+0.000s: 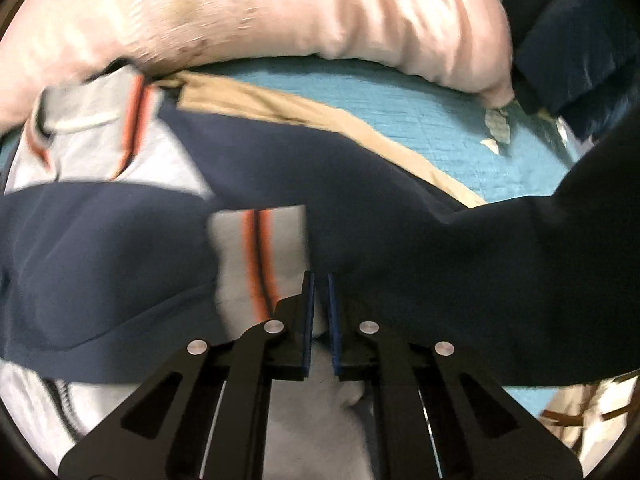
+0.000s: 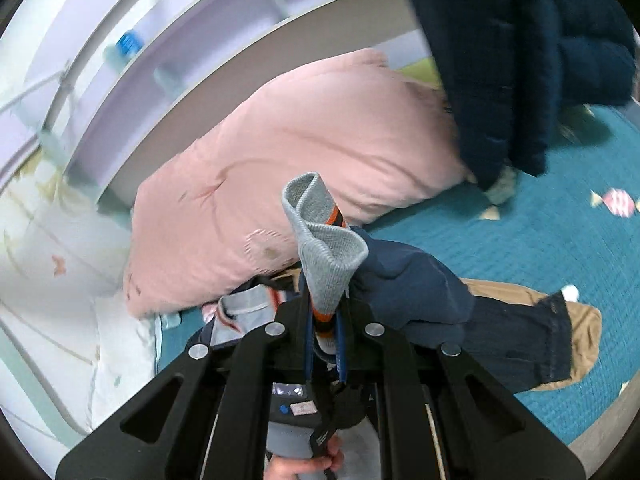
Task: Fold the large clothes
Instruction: 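Lift the cuff and fold the sleeve across the jacket front with the right gripper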
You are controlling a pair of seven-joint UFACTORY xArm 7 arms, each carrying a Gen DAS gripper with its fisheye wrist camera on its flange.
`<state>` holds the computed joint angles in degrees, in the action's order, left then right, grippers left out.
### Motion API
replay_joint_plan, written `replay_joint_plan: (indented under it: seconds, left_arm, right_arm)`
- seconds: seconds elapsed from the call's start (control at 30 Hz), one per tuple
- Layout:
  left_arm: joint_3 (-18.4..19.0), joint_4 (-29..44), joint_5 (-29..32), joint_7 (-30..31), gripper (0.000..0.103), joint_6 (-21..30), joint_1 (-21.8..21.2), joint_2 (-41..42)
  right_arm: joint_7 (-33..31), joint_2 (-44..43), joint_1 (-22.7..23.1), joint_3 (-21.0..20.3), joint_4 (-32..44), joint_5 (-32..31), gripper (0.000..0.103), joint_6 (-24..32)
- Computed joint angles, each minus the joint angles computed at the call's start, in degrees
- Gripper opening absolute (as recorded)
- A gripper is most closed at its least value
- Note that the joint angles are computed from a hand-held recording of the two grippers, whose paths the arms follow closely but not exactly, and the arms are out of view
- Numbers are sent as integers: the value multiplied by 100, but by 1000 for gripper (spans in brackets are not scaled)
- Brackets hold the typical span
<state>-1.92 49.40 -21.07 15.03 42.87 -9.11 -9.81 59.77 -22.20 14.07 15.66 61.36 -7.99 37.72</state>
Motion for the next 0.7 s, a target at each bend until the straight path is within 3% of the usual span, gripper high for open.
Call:
replay_joint_plan:
  seconds: [0.17, 0.33, 0.4, 0.47, 0.53, 0.7]
  left_arm:
    - [417, 142, 102, 51, 8, 501, 486, -166]
    - [753, 348, 634, -19, 8, 610, 1164, -184]
    - [860, 448, 806, 3, 22, 605, 1408, -157]
    - [1001, 511, 984, 147, 50, 438, 1672, -135]
    - [1160, 549, 973, 480, 60, 262, 1878, -134]
    - [1355, 846, 1060, 645, 64, 299, 2370, 184]
  right_arm:
    - [-165, 1028, 249, 206, 989, -211, 8, 176]
    - [-373, 2457, 865, 252, 2291, -392, 8, 382]
    - [-460, 2996, 1126, 222, 2807, -421, 8, 478]
    - [-625, 3745, 1431, 210, 3525, -409, 8, 610]
    - [-746, 4357, 1685, 156, 4152, -321, 8, 737]
    - [-1209, 6143, 2357, 83, 6181, 76, 8, 1294]
